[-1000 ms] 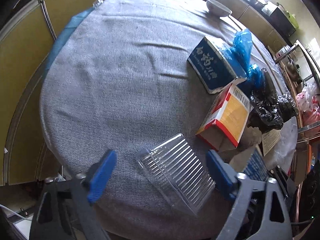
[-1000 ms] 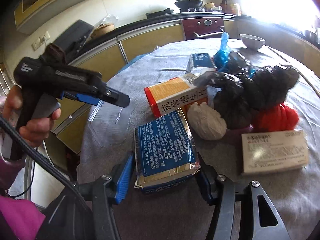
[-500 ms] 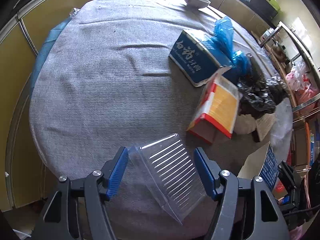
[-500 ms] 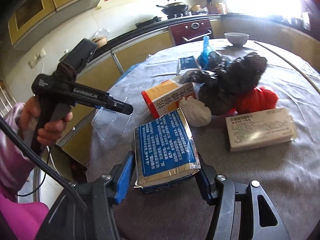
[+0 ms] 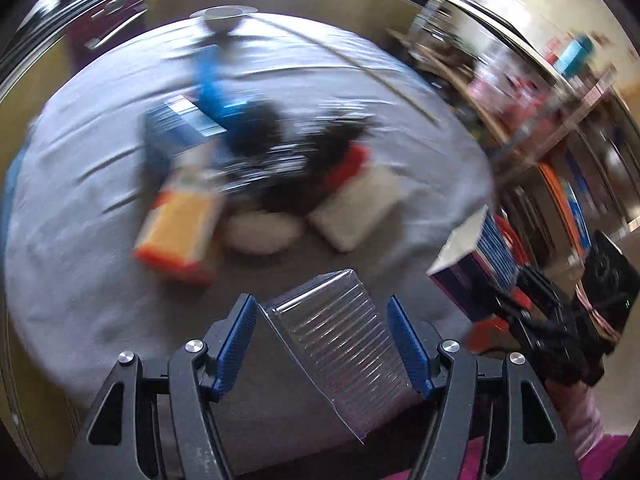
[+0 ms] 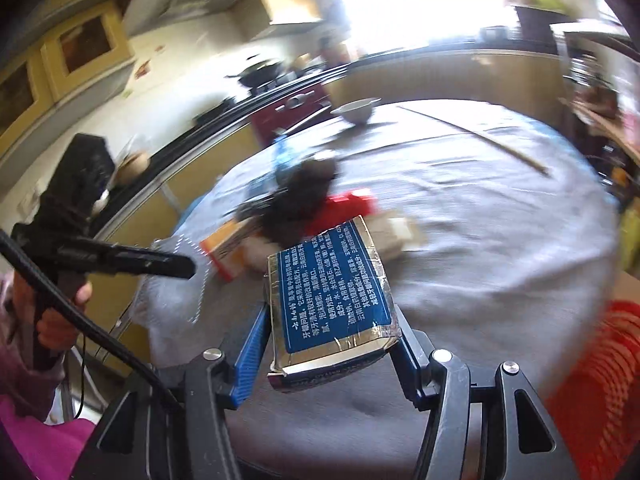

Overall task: Collect trash
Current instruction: 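Carry tray and box to red basket and open both tools over it, then grasp orange-white carton with left tool while right tool grasps black plastic bag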

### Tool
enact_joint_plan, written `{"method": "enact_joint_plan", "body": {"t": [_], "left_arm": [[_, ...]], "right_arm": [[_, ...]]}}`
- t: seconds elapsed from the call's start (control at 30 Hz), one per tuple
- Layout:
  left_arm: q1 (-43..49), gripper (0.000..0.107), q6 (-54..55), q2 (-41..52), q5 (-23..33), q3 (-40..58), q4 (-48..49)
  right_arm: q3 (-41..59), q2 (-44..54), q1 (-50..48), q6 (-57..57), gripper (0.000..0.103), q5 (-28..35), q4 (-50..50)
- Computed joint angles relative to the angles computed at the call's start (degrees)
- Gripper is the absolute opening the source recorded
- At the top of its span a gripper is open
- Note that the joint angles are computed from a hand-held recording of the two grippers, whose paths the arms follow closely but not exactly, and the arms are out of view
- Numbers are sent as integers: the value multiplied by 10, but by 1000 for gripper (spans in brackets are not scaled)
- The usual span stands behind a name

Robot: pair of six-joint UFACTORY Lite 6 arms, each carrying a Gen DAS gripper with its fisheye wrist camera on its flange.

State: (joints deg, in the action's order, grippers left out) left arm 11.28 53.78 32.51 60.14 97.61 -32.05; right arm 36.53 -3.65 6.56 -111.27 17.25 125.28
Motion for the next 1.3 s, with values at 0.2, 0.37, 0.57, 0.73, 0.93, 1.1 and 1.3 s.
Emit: {"method": "enact_joint_plan", "body": {"t": [0.2,0.37,0.57,0.73,0.93,1.1,1.3], "left_arm": [[-155,69,-11,-43,-36,-43,-1],[-295,69,-49,-9,-45,-5,-7],[-418,70,-92,35,-61,55,-6],[-452,71,-126,58,-75,90,16],[-407,71,-105,-1,-113,6,23],[-307,72,-70,-92,-158,-116,32],[-88,72,23,-135,-160,-159,-12]], "right_arm": [[-121,-141,-201,145,61,38,-174],[-183,-209,-452,245,61,142,-339],[-187,-193,-693,250,66,275,-437],[-179,-155,-815,231,75,360,-468],[-185,-188,-768,246,75,343,-451],[-184,-210,-617,279,75,275,-400],[-120,-151,-336,302,75,120,-292]]}}
